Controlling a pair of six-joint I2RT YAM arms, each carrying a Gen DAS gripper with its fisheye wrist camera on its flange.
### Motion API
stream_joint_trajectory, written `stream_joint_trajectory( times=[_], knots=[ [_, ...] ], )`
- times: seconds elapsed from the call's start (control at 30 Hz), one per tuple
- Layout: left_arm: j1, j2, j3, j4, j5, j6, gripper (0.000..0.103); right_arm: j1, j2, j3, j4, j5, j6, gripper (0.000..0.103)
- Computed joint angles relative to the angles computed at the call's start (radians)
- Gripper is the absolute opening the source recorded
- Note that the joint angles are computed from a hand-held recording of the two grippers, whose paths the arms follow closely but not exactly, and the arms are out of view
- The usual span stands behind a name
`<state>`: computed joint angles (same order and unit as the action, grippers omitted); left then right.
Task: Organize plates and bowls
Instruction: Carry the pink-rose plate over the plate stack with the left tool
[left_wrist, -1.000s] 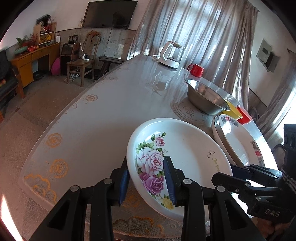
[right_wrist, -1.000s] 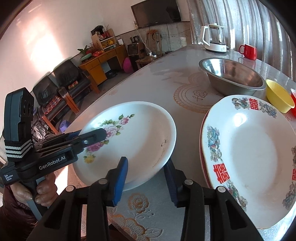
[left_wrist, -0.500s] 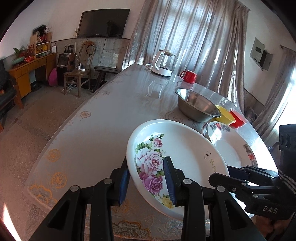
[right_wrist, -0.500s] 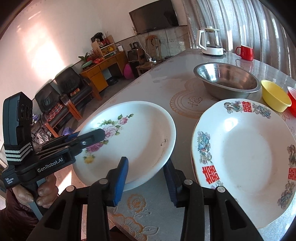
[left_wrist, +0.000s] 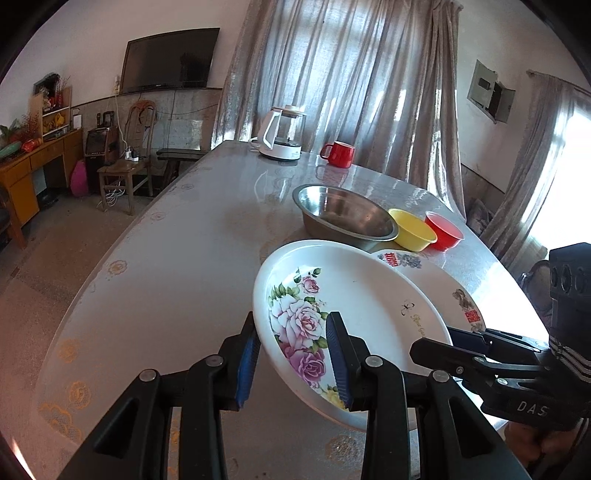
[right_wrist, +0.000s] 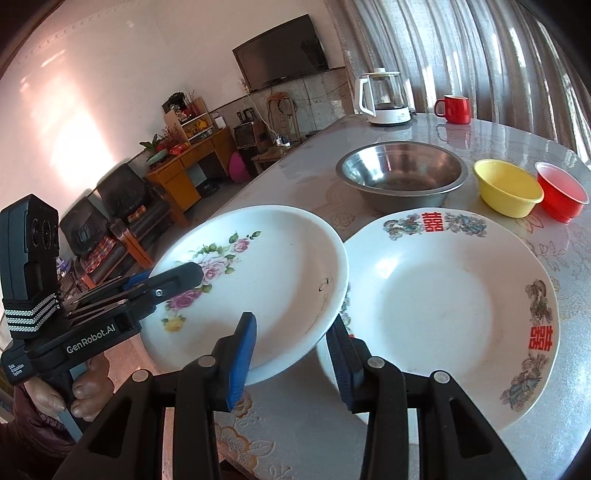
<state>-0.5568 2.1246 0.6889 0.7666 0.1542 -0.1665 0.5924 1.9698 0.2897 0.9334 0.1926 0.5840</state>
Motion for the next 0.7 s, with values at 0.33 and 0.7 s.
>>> stream_joint_trajectory(
  times=[0.33,0.7],
  knots=[
    [-0.143,0.062,0.205,-0.143,-0.001,0.009,0.035,-0.149,-0.068,-0.17,0.107,0.013,0.018,0.039],
    [-0.235,0.202,0.463,-0.366,-0.01,0.016,0.037,-0.351,-0.027,-0.239,0.153,-0.059,-0.014,0.039]
  ],
)
